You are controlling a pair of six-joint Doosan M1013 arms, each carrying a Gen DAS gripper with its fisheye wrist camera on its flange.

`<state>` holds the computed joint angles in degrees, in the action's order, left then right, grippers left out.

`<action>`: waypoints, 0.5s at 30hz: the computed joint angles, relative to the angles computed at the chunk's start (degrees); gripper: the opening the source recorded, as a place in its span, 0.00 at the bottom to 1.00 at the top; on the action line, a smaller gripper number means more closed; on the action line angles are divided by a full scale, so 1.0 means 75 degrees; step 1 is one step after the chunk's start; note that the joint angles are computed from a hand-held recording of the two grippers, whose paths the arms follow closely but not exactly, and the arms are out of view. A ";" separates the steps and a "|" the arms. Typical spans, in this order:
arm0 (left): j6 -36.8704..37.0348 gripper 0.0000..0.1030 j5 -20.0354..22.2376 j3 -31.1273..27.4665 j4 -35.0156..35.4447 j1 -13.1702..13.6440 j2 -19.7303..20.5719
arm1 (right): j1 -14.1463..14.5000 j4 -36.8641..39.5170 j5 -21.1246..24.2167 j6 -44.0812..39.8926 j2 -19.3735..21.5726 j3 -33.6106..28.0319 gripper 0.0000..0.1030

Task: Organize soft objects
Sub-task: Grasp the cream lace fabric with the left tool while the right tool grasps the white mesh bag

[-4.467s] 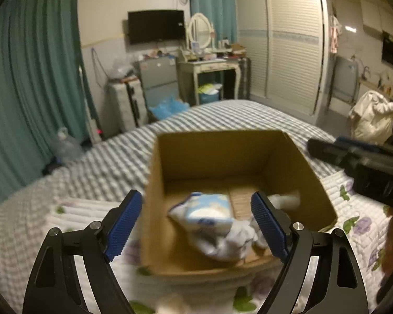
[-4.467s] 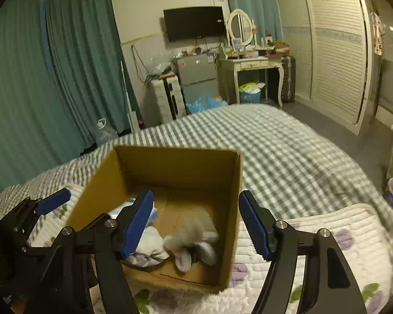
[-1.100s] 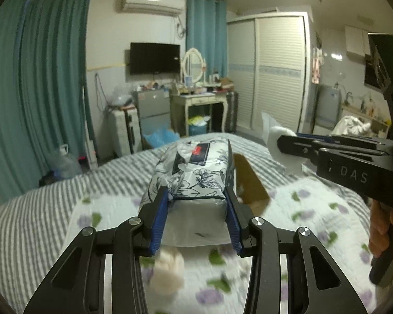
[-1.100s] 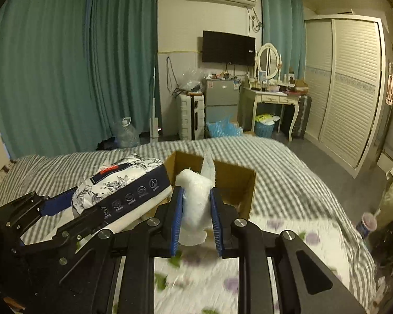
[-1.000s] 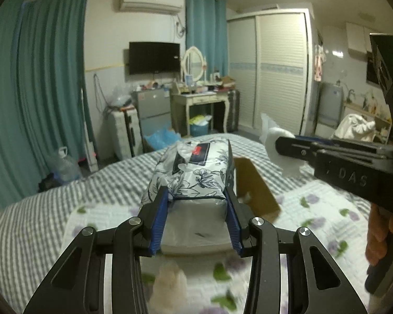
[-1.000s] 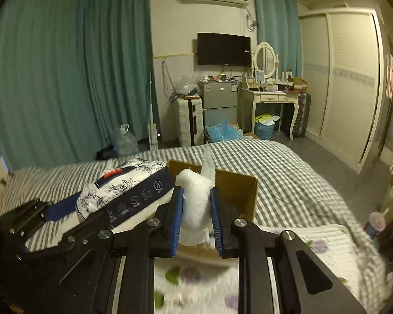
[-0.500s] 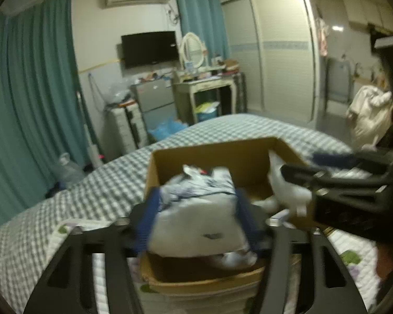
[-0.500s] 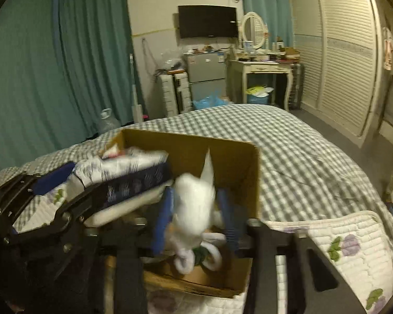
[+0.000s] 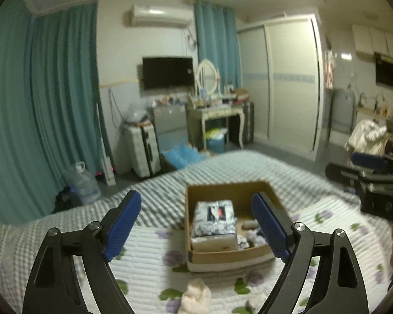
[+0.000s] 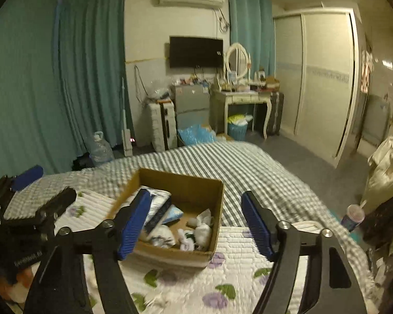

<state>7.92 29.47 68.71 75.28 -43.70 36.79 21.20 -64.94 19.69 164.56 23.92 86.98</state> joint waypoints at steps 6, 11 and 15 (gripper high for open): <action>-0.1109 0.92 -0.0016 0.1193 0.0970 -0.0132 -0.0905 | 0.0611 -0.0811 0.0501 0.0663 -0.0736 0.0772 1.00; -0.1438 0.92 0.0147 0.1907 0.1472 -0.0214 -0.1118 | 0.0952 -0.1276 0.0581 0.1089 -0.0807 0.1234 1.00; -0.1102 0.92 -0.0104 0.2141 0.0940 -0.0169 -0.0945 | 0.1029 -0.1963 0.0380 0.1905 -0.0564 0.1472 1.00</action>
